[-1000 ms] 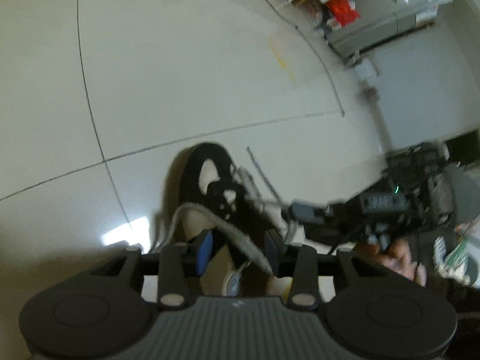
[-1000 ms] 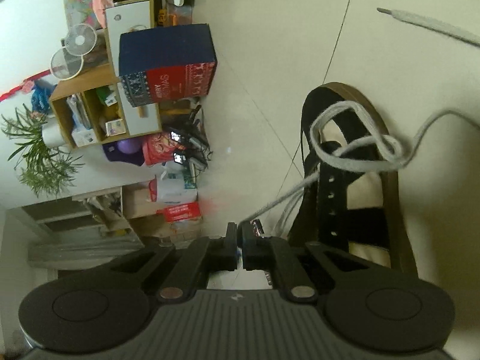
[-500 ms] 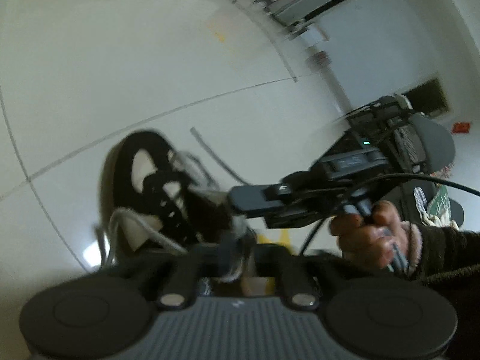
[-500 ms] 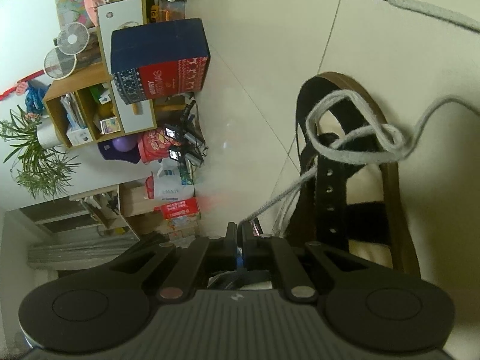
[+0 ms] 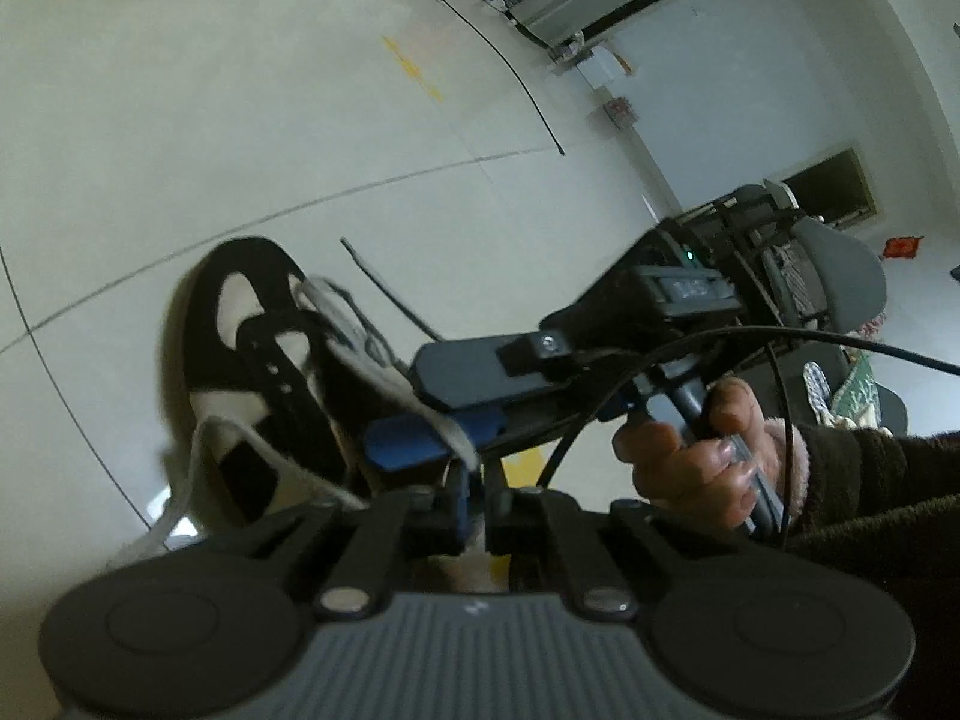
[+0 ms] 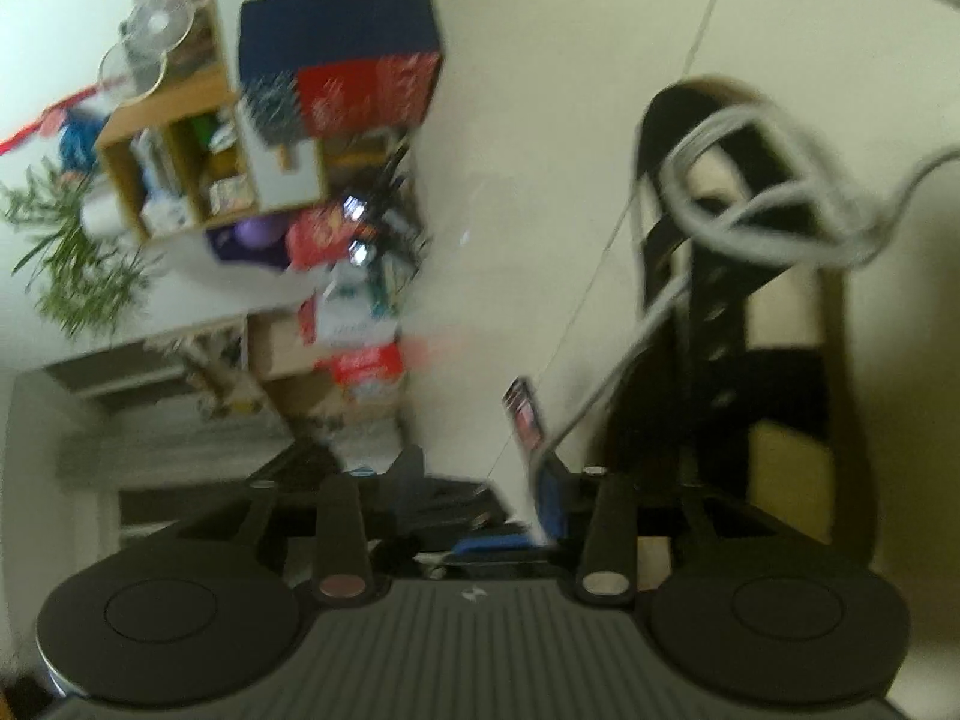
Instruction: Lace up shoes with both hands
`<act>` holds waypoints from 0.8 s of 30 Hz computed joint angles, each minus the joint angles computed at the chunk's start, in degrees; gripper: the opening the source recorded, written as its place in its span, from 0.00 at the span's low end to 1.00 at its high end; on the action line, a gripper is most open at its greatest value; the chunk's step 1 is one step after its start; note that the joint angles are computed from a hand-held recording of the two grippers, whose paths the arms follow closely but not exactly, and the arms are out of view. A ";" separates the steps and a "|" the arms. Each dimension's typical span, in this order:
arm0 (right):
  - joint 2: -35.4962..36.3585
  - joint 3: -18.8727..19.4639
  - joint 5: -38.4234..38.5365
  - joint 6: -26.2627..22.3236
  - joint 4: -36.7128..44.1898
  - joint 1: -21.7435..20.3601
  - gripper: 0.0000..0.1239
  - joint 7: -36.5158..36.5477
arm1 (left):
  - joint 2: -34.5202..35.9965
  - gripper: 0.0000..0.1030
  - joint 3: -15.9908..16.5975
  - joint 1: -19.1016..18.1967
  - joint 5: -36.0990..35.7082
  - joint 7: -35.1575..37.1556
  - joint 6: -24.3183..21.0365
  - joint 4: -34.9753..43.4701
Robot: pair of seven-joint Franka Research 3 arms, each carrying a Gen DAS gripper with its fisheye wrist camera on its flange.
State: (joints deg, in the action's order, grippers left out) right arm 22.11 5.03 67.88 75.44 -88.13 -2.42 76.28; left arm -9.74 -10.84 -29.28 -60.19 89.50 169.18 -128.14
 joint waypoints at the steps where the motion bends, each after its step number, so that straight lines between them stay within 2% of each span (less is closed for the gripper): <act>1: 0.06 0.13 0.33 -0.59 0.11 -0.19 0.34 -0.47 | -0.19 0.05 0.82 -1.01 -3.91 3.09 -0.37 0.10; 2: 0.18 0.21 1.21 -1.12 0.00 -0.57 0.27 -0.75 | -0.46 0.06 1.30 -1.55 -7.44 5.99 -1.06 0.17; 4: 0.87 0.53 4.83 -3.53 -0.73 -2.00 0.25 0.56 | -1.50 0.11 1.49 -1.35 -11.38 9.99 -4.00 -0.04; 6: 1.66 0.92 7.25 -6.52 -0.63 -3.30 0.23 0.35 | -2.61 0.26 1.05 -0.61 -12.89 11.80 -6.17 -0.64; 7: 2.11 1.12 7.77 -8.47 -0.10 -3.88 0.21 0.09 | -3.12 0.30 0.88 -0.36 -13.90 12.50 -6.94 -1.08; 11: 3.65 1.99 6.55 -17.05 3.85 -4.96 0.19 -2.12 | -4.04 0.32 0.04 0.78 -14.64 12.85 -10.24 -1.97; 15: 4.91 2.16 -0.39 -25.82 9.40 -3.89 0.19 -5.80 | -4.58 0.34 -1.00 1.85 -9.69 8.44 -11.08 -2.87; 19: 4.82 0.71 -12.11 -31.83 12.43 -0.98 0.19 -9.74 | -4.89 0.35 -0.80 1.65 -7.99 4.75 -8.78 -4.30; 24: 3.55 -2.54 -28.71 -31.51 12.74 4.08 0.19 -11.81 | -3.62 0.35 -0.41 1.83 -2.33 0.04 -7.52 -3.58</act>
